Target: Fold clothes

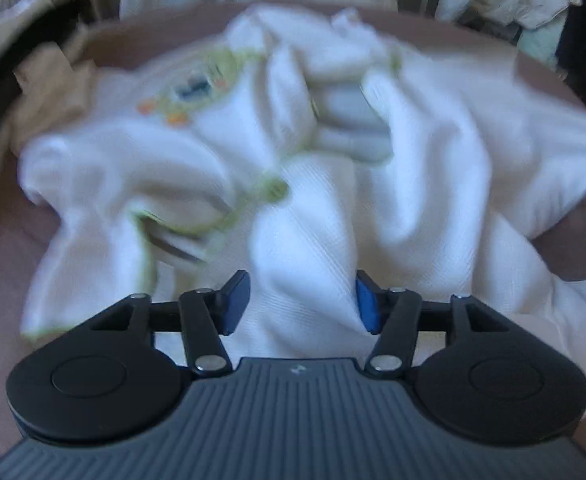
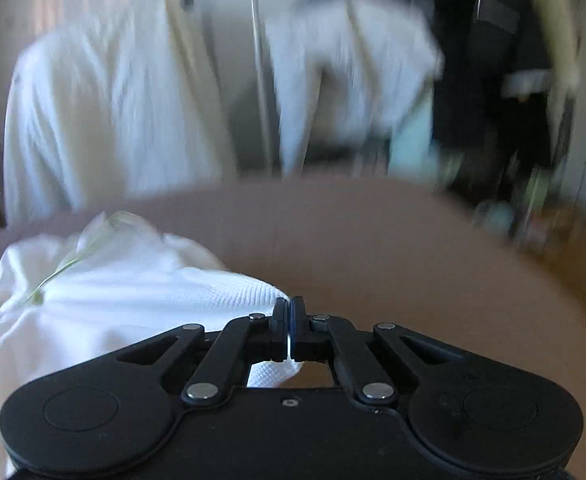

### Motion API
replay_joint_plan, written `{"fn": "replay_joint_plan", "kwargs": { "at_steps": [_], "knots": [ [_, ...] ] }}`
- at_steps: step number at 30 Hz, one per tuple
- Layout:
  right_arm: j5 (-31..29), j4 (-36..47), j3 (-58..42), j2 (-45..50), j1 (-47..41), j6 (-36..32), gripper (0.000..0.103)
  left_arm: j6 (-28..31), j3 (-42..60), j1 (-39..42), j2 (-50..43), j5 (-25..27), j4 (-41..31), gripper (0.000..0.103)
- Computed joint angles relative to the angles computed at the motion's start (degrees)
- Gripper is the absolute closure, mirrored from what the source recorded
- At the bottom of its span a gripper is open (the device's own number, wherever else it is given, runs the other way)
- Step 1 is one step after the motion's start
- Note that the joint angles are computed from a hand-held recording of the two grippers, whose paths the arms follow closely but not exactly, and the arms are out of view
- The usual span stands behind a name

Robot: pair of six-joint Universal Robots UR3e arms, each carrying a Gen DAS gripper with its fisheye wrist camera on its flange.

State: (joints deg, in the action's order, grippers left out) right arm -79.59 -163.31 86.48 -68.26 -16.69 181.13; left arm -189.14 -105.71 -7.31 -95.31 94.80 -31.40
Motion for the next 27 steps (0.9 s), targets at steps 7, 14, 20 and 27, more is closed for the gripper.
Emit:
{"fn": "replay_joint_plan", "kwargs": {
  "at_steps": [7, 14, 20, 27],
  "knots": [
    [17.1, 5.7, 18.6, -17.0, -4.5, -0.6, 0.060, 1.3, -14.0, 11.2, 19.4, -1.5, -7.7, 0.032],
    [30.6, 23.7, 27.2, -30.0, 2.5, -15.2, 0.051, 6.6, -22.0, 18.9, 27.1, -13.1, -13.2, 0.032],
    [23.6, 23.2, 25.6, -27.4, 14.1, -23.0, 0.051, 9.5, -19.0, 18.0, 13.3, -15.1, -5.7, 0.019],
    [26.9, 24.6, 22.8, -25.5, 16.4, -21.2, 0.047, 16.0, -20.4, 18.3, 23.0, -18.1, -4.7, 0.103]
  ]
}}
